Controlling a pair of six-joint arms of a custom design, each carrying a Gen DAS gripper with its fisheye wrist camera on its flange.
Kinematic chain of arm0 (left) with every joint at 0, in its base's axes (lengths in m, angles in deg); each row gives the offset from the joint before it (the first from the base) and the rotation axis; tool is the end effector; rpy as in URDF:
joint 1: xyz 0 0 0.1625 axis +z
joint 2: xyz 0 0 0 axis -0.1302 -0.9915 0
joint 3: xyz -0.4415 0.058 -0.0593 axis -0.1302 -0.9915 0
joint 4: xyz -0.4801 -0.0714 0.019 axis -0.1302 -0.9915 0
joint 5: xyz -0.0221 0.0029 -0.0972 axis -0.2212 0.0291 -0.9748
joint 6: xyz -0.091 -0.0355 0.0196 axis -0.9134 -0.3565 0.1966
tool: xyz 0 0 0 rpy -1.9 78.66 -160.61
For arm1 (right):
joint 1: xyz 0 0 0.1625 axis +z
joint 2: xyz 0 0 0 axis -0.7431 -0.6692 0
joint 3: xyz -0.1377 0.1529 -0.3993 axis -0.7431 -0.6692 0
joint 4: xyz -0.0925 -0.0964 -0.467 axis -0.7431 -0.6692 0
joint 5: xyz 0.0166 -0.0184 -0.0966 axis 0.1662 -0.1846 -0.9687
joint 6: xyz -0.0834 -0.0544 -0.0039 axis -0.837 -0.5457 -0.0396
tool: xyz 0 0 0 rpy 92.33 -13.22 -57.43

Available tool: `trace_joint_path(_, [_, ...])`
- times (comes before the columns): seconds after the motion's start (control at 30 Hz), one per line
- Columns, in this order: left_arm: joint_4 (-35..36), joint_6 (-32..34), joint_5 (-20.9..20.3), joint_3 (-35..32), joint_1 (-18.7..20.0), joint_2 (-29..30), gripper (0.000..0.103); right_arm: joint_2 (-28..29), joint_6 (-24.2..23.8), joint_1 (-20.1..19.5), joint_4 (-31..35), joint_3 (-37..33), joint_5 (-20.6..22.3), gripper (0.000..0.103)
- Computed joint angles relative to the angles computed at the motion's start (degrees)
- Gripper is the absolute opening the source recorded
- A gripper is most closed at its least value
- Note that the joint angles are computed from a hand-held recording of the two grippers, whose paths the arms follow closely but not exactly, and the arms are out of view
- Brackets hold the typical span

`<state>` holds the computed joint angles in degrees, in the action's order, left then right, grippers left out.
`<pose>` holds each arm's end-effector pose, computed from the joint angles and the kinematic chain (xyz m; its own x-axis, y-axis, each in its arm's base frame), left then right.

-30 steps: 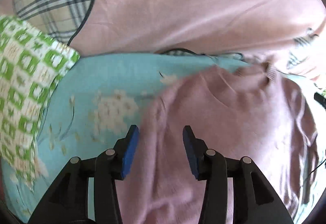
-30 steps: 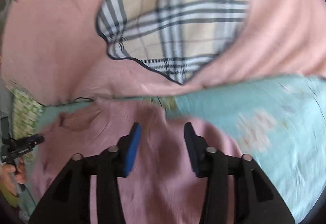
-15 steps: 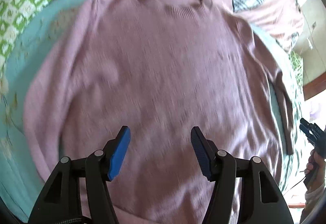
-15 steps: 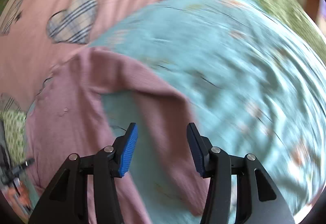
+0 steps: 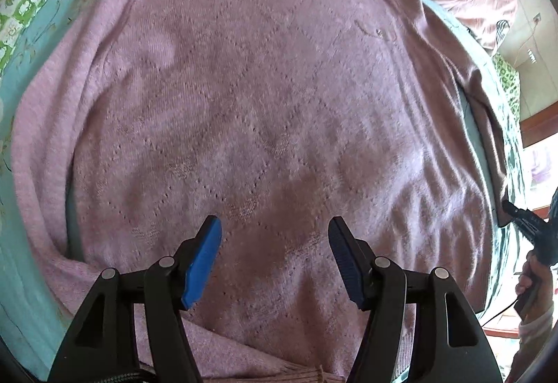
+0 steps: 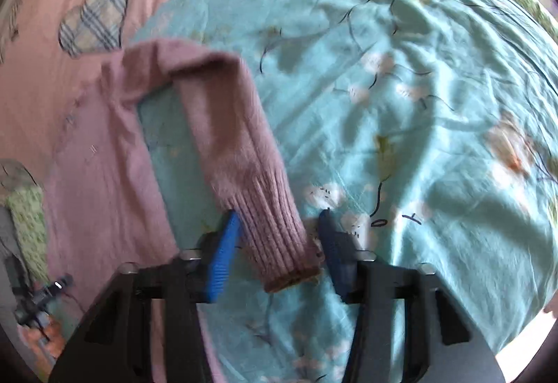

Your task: Fold small clothes

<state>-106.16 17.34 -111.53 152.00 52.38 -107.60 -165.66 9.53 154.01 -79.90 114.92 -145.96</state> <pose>-0.1046 -0.3833 0.1923 -0.7922 -0.3661 -0.4883 -0.1154 0.8755 -0.4693 0.1616 -0.3433 0.2802 -0.7757 0.2478 0.5804 -0.1335 0.8344 -0.5347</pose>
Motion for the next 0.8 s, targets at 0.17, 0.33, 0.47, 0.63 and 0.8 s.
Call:
trace_joint_path(0.17, [1.6, -2.1, -0.7, 1.4, -0.1, -1.9, 0.064, 8.2, -11.0, 6.7, -16.9, -1.5, -10.7, 0.01])
trace_joint_path(0.33, [4.3, -5.0, -0.8, 3.0, -1.7, -6.5, 0.064, 26.9, -40.3, 17.4, -46.9, -13.1, -21.6, 0.01])
trace_joint_path(0.47, [7.3, -8.3, -0.4, 4.3, -3.2, -11.0, 0.064, 38.2, -59.3, 20.5, -61.7, -21.8, -11.5, 0.01])
trace_joint_path(0.63, [12.4, -13.1, 0.2, 5.4, -5.4, -17.1, 0.064, 43.4, -52.7, 21.7, -40.5, -24.9, 4.7, 0.01])
trace_joint_path(0.8, [16.1, -15.8, 1.2, 5.5, -6.2, -20.4, 0.065, 48.3, -41.6, 19.0, -17.1, -28.8, 19.7, 0.014])
